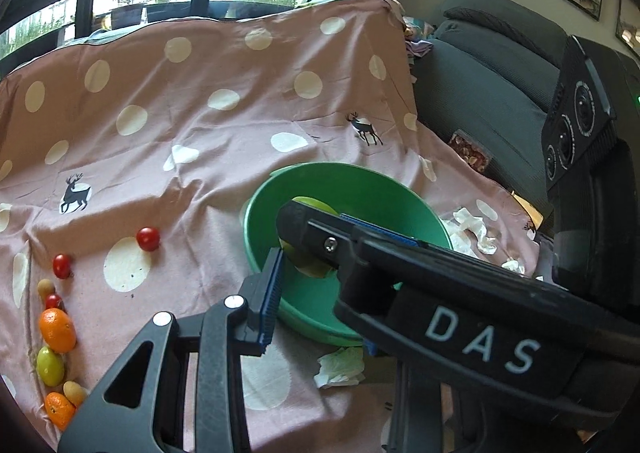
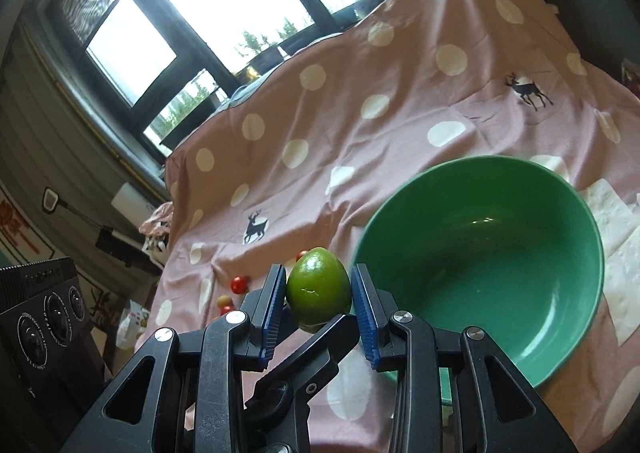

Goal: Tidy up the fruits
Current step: 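Lift the green lime with the right gripper and carry it over the green bowl, then open the right gripper to drop the lime into the bowl and withdraw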

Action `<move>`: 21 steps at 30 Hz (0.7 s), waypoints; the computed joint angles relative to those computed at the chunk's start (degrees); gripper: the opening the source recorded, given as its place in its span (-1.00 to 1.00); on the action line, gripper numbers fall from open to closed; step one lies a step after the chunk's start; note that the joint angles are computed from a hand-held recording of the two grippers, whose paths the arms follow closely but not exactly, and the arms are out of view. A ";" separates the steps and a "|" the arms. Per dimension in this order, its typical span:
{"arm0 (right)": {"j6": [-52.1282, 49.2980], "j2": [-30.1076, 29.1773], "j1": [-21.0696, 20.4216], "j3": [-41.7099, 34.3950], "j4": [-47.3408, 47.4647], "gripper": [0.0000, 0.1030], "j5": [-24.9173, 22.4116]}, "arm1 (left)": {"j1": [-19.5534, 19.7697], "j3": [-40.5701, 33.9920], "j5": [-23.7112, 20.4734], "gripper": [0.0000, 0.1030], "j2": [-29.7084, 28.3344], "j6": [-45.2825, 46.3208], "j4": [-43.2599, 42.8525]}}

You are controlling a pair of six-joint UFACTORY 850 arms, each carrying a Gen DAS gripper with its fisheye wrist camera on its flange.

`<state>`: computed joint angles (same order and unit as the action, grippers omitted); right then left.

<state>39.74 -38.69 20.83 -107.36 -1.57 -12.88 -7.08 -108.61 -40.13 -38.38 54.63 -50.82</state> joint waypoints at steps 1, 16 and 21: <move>3.13 0.31 -0.20 0.54 -2.51 -0.29 0.02 | -0.38 -0.63 -0.40 -0.36 -0.48 -0.22 0.46; 10.12 1.72 -3.26 4.90 -1.77 -0.29 -1.31 | -3.04 -10.61 -8.23 -0.36 -7.81 -7.16 7.84; 10.40 1.71 -3.60 5.23 -1.30 -0.29 -1.74 | -3.11 -12.76 -10.02 -0.36 -9.41 -8.88 9.00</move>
<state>50.14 -36.97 17.23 -102.13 -2.87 -14.62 -10.19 -121.37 -50.15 -47.79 45.76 -41.82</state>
